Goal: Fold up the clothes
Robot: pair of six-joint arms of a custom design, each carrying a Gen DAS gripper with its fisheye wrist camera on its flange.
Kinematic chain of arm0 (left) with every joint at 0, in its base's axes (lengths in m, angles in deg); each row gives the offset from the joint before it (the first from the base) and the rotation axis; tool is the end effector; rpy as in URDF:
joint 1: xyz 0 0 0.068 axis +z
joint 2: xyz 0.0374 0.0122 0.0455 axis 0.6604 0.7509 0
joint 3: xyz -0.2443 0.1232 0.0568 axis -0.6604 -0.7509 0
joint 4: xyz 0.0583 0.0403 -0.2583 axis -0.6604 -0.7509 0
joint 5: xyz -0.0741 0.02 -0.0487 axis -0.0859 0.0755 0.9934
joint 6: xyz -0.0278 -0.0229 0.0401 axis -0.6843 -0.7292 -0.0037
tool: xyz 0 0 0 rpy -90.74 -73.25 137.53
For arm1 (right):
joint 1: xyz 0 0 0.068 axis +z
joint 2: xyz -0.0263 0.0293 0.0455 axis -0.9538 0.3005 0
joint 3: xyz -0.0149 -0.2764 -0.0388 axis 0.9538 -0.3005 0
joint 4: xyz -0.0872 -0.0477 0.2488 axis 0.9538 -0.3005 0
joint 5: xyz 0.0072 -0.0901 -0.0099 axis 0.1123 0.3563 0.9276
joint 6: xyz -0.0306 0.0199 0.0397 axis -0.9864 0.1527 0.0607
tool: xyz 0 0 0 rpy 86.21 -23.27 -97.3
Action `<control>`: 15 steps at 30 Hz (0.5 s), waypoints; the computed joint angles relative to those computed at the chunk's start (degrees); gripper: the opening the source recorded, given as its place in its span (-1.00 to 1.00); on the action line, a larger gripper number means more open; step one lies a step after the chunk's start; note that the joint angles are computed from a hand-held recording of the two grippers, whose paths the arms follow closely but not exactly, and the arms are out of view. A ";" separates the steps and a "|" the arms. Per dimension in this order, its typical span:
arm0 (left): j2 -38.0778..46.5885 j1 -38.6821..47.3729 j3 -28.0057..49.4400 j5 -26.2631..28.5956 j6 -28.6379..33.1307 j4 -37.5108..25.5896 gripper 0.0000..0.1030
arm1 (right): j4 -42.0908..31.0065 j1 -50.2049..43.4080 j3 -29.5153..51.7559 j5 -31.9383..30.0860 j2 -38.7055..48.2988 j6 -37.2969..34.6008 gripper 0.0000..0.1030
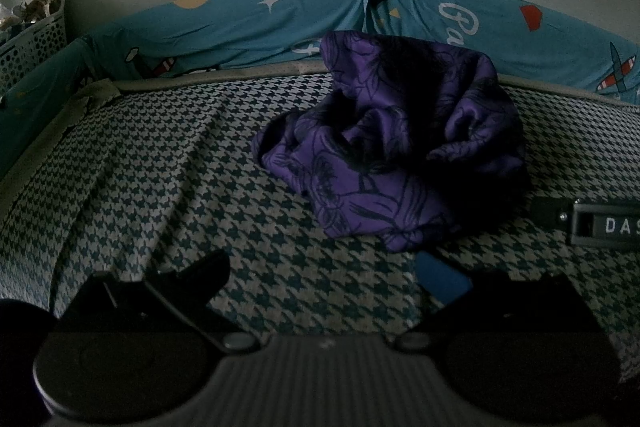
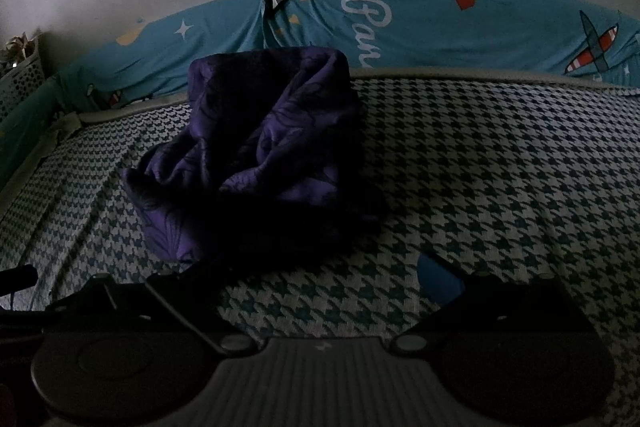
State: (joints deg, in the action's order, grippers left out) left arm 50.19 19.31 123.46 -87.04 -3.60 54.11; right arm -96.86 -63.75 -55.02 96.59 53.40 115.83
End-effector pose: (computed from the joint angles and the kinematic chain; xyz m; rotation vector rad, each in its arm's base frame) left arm 0.2059 -0.0842 0.2165 0.5968 2.3036 -0.1516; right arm 0.1609 0.0149 0.2155 0.5093 2.2985 -0.0265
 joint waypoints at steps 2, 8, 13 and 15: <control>-0.04 -0.06 -0.04 -0.07 0.01 0.02 1.00 | -0.09 -0.16 -0.03 -0.14 -0.10 0.00 0.96; -0.31 -0.08 -0.14 0.07 0.11 -0.07 1.00 | -0.12 -0.15 0.02 -0.12 -0.10 0.15 0.96; -0.17 -0.28 -0.05 -0.14 -0.14 -0.04 1.00 | -0.12 -0.12 0.08 0.00 -0.04 0.23 0.96; -0.19 -0.28 -0.06 -0.18 -0.16 -0.01 1.00 | -0.15 -0.13 0.06 -0.02 -0.08 0.25 0.96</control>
